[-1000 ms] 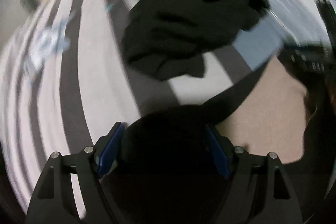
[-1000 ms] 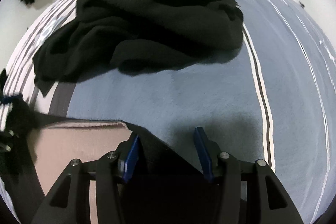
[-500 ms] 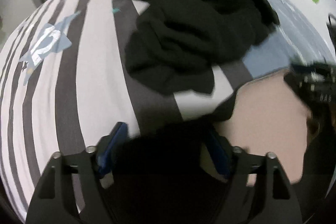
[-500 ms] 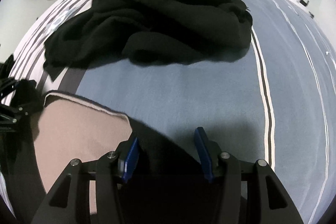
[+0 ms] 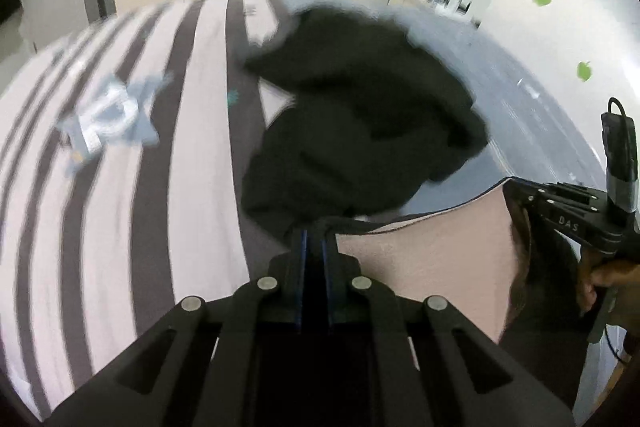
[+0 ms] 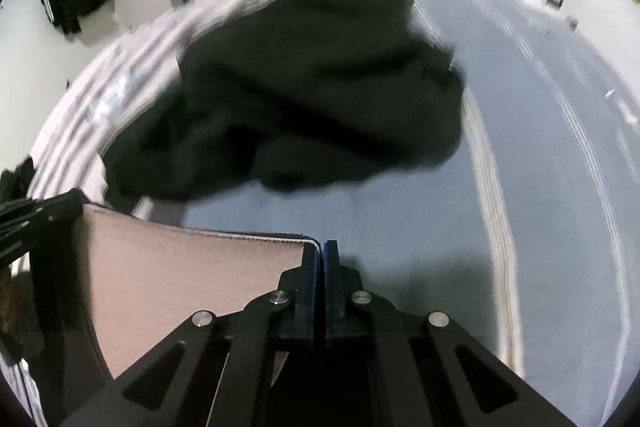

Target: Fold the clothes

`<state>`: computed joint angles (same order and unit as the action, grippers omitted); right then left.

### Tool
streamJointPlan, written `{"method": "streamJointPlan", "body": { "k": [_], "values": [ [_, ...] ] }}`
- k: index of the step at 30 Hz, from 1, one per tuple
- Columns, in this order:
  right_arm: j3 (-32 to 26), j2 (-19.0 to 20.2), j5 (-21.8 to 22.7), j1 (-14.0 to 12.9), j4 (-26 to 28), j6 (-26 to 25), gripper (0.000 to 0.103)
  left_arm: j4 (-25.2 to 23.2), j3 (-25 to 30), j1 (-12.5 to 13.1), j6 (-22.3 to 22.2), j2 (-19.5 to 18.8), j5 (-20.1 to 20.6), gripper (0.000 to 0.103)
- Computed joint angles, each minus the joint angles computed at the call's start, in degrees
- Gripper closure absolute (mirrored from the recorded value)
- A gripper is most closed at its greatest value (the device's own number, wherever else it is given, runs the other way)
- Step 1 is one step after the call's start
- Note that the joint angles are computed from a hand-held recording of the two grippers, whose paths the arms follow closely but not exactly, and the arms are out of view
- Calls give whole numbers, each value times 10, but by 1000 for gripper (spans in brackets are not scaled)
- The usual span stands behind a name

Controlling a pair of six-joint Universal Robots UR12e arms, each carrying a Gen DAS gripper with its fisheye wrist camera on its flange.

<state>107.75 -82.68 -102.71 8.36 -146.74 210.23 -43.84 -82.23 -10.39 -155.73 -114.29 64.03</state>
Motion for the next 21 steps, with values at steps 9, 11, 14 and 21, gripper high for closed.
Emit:
{"method": "streamJointPlan", "body": {
  "k": [9, 11, 14, 21],
  "values": [
    [-40, -2, -60, 0, -8, 1, 101, 33, 47, -3, -31, -21, 29, 101],
    [-52, 7, -57, -4, -3, 0, 101, 18, 60, -9, -29, -33, 49, 101],
    [-72, 29, -40, -11, 23, 0, 101, -16, 76, -17, -19, -53, 85, 100],
    [-70, 47, 42, -22, 101, -1, 77, -57, 60, 15, -60, -39, 20, 52]
  ]
}}
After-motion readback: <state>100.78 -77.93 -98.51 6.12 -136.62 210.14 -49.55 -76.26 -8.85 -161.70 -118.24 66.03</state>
